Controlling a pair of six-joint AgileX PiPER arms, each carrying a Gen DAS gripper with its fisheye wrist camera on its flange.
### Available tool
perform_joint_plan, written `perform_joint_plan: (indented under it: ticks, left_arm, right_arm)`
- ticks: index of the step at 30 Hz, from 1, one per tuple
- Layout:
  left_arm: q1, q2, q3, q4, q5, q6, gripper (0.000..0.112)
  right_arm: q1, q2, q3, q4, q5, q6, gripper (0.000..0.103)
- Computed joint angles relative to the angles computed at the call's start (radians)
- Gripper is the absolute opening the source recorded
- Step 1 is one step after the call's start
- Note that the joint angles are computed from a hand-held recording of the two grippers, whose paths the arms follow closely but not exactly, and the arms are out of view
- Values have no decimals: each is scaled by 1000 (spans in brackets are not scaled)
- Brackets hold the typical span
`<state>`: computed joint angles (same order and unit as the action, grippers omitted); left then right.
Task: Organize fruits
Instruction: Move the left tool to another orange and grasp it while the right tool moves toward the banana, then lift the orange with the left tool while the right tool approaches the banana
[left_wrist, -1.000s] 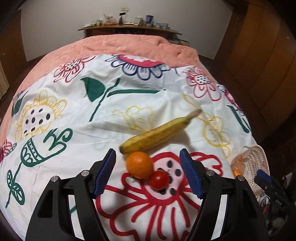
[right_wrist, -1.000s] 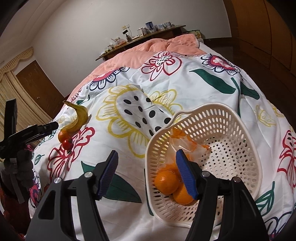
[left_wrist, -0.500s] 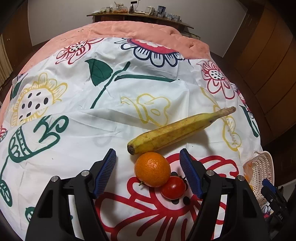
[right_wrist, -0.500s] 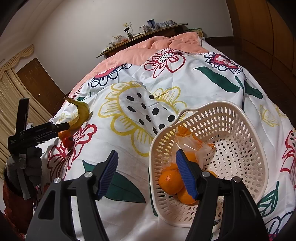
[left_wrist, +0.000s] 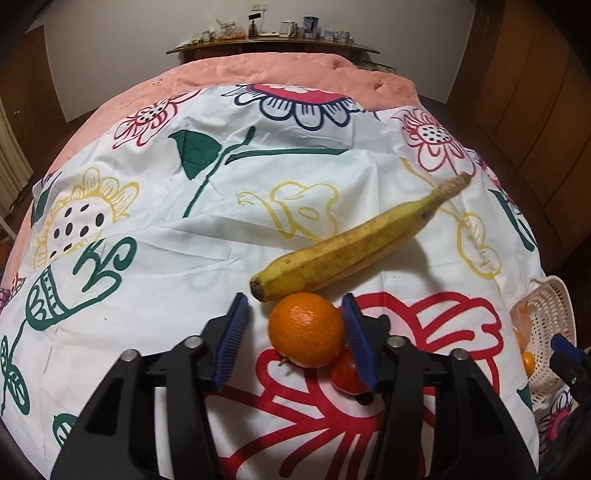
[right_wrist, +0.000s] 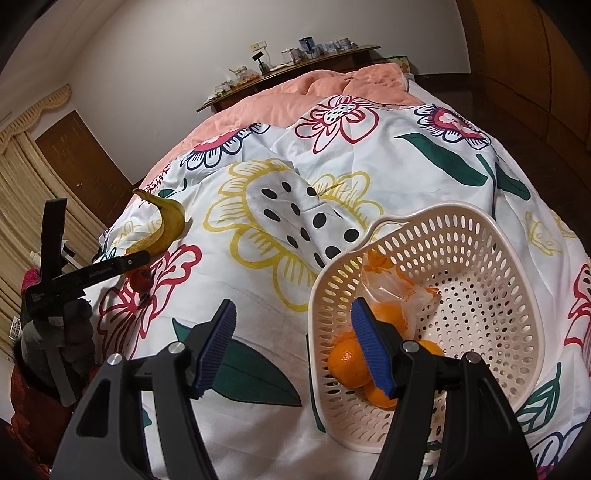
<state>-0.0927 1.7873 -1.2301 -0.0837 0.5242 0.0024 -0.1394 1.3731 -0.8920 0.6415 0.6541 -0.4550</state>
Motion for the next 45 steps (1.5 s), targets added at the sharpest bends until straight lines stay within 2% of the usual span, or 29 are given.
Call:
perform_joint_plan:
  ticks: [4, 13, 26, 32, 36, 41, 45]
  left_arm:
    - [10, -6, 9, -59, 0, 62, 41]
    - [51, -75, 81, -175, -20, 169, 40]
    - [155, -209, 192, -408, -36, 431, 40]
    - [214, -219, 210, -527, -12, 569, 40]
    - [253, -226, 225, -586, 3, 639, 40]
    - [283, -221, 236, -637, 17, 698, 40]
    - [287, -214, 237, -654, 21, 718, 40]
  right_arm:
    - [13, 3, -8, -11, 1, 13, 65]
    - [72, 36, -72, -66, 7, 70, 65]
    - [309, 293, -405, -214, 83, 185, 65]
    - [355, 394, -552, -291, 146, 247, 65]
    - [406, 481, -658, -405, 188, 271, 65]
    - [490, 513, -698, -597, 182, 357, 65]
    - [527, 531, -722, -674, 195, 386, 63]
